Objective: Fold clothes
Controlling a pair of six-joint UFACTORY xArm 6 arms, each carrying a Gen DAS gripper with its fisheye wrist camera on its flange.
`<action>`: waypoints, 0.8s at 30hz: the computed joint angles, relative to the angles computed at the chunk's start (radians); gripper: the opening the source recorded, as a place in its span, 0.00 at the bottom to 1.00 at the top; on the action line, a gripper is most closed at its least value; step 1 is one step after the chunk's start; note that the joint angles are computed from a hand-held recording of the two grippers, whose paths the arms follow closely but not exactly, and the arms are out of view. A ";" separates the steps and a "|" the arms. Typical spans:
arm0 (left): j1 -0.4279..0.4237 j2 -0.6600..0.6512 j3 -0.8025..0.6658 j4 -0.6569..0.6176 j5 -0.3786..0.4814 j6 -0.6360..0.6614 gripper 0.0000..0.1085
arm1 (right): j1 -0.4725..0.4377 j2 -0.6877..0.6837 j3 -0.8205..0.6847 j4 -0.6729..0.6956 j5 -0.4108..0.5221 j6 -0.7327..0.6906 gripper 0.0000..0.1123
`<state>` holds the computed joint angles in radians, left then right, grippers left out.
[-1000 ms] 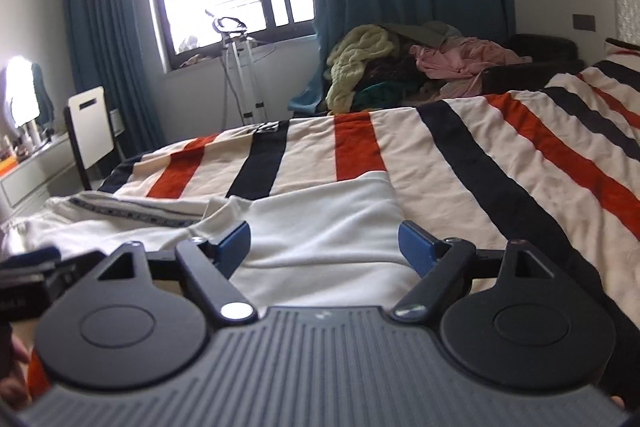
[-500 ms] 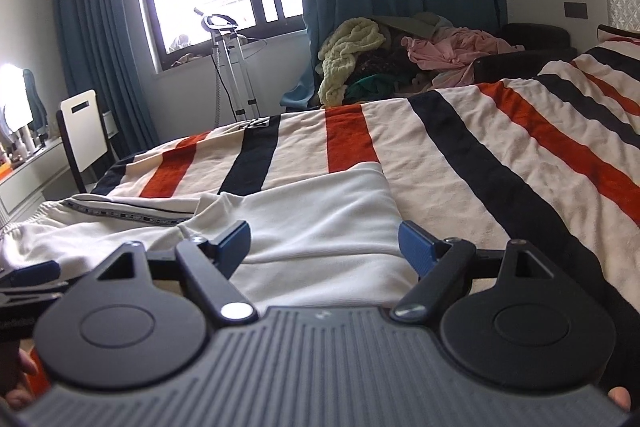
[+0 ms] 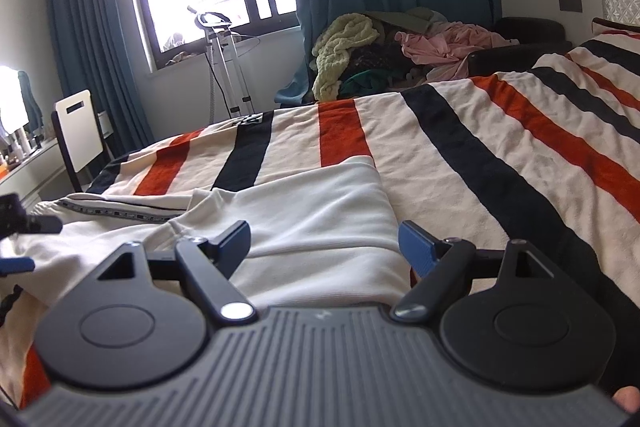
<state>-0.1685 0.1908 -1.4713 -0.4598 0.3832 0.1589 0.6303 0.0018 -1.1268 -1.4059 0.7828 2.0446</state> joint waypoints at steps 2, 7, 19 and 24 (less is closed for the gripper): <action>0.014 0.041 -0.047 0.028 0.008 -0.026 0.94 | 0.001 0.008 -0.010 0.001 0.003 0.000 0.73; 0.060 0.135 -0.149 -0.031 0.045 -0.065 0.94 | 0.012 0.027 -0.034 0.014 0.019 -0.034 0.73; 0.161 0.140 -0.116 -0.129 0.016 -0.169 0.95 | 0.009 0.051 -0.052 0.053 0.008 -0.082 0.73; 0.194 0.228 -0.219 -0.360 0.086 -0.182 0.95 | -0.005 0.069 -0.062 0.073 -0.024 -0.080 0.73</action>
